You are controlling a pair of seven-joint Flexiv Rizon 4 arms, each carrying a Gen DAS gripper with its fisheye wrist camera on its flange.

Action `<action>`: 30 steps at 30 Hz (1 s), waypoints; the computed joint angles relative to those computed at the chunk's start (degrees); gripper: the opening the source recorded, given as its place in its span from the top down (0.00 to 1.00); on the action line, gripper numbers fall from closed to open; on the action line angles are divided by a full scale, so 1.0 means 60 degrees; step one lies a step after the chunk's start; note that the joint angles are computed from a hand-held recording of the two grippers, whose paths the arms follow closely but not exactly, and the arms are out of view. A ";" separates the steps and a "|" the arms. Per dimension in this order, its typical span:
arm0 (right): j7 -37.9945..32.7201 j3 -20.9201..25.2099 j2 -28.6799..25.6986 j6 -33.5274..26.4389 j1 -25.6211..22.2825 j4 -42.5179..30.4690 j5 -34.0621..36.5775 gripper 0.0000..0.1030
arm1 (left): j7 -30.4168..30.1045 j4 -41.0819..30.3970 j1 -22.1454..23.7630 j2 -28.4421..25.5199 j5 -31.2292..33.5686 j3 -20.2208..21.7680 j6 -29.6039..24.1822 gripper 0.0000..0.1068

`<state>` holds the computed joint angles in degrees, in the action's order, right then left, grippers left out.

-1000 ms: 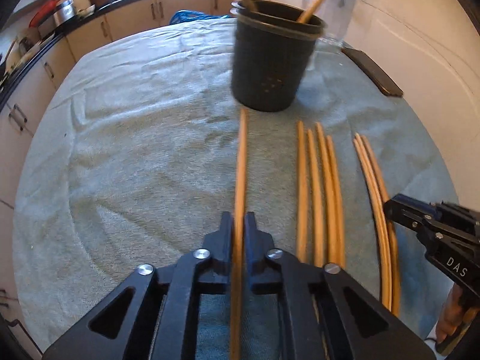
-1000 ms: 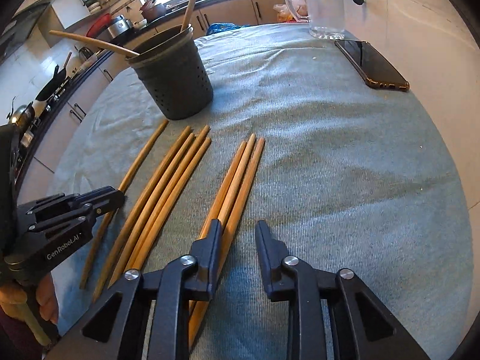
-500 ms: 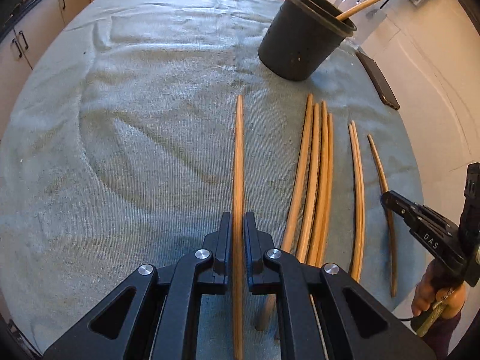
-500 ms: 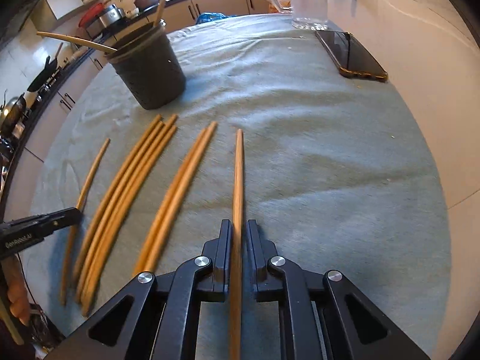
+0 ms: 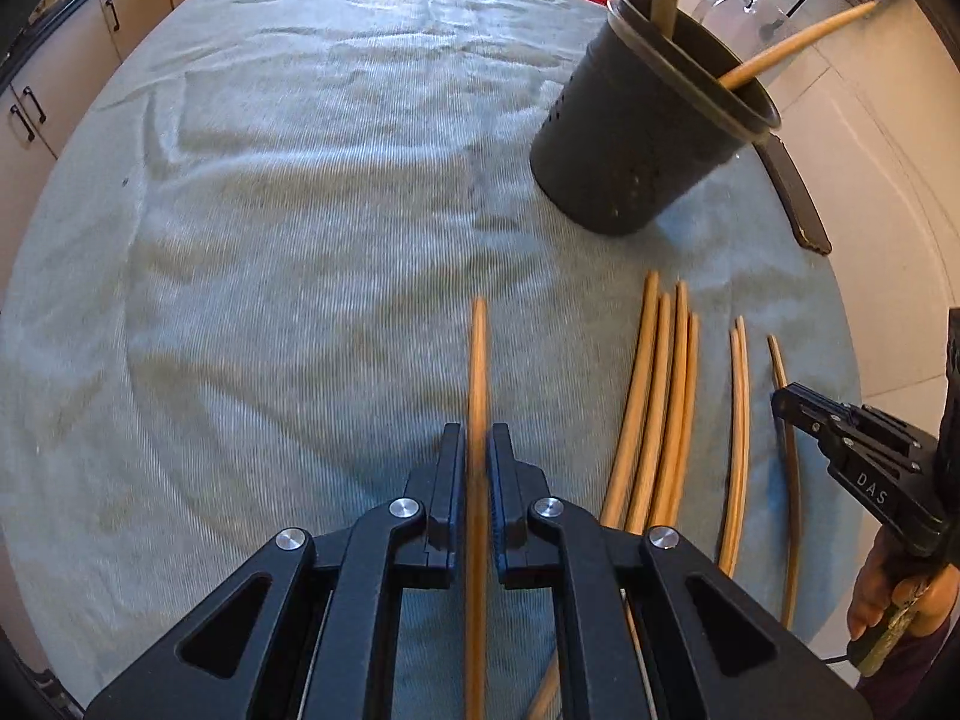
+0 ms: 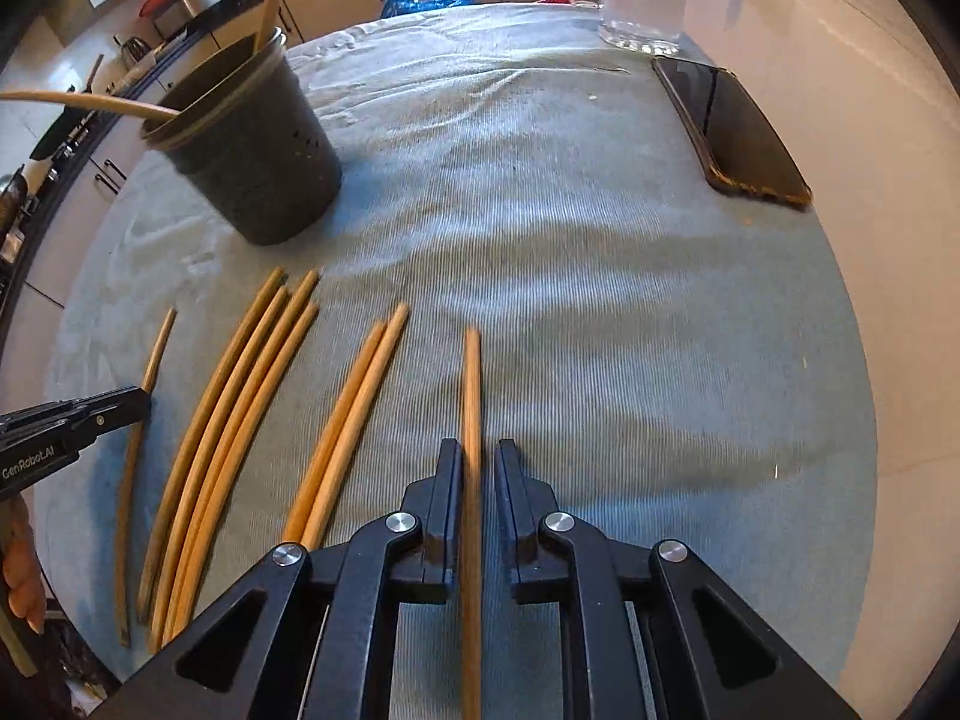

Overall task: Organize utensils
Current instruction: 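Lift the chopsticks upright with both grippers and carry them above the holder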

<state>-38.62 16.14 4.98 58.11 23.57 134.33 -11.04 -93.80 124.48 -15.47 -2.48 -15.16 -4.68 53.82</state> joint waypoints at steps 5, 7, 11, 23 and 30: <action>-0.0039 -0.0080 -0.0208 0.0002 -0.0047 -0.0176 -0.0154 0.89 | 0.0180 0.0191 -0.0052 -0.0092 -0.0220 -0.0044 0.0764 0.93; 0.0411 -0.0028 -0.0174 0.0235 -0.0115 0.0067 -0.0914 0.93 | 0.0099 0.0365 -0.0138 -0.0053 0.0363 -0.0038 0.1417 0.94; 0.0845 -0.0039 0.0064 0.1100 -0.0244 0.0544 -0.1042 0.94 | -0.0342 0.0773 -0.0198 0.0362 0.0827 0.0014 0.1800 0.95; 0.3500 0.0940 0.2665 0.2546 -0.1573 0.1682 -0.3798 0.94 | -0.0609 0.1793 -0.0131 0.2965 0.1196 -0.0161 0.2946 0.95; 0.3893 0.1428 0.3890 0.2181 -0.1512 0.1894 -0.4118 0.94 | -0.1666 0.2211 0.0064 0.4567 0.2517 -0.0485 0.3072 0.95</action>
<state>-15.26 24.71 28.32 71.20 14.50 145.69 -35.74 -103.80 137.75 -15.08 24.92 -0.06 -7.58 72.25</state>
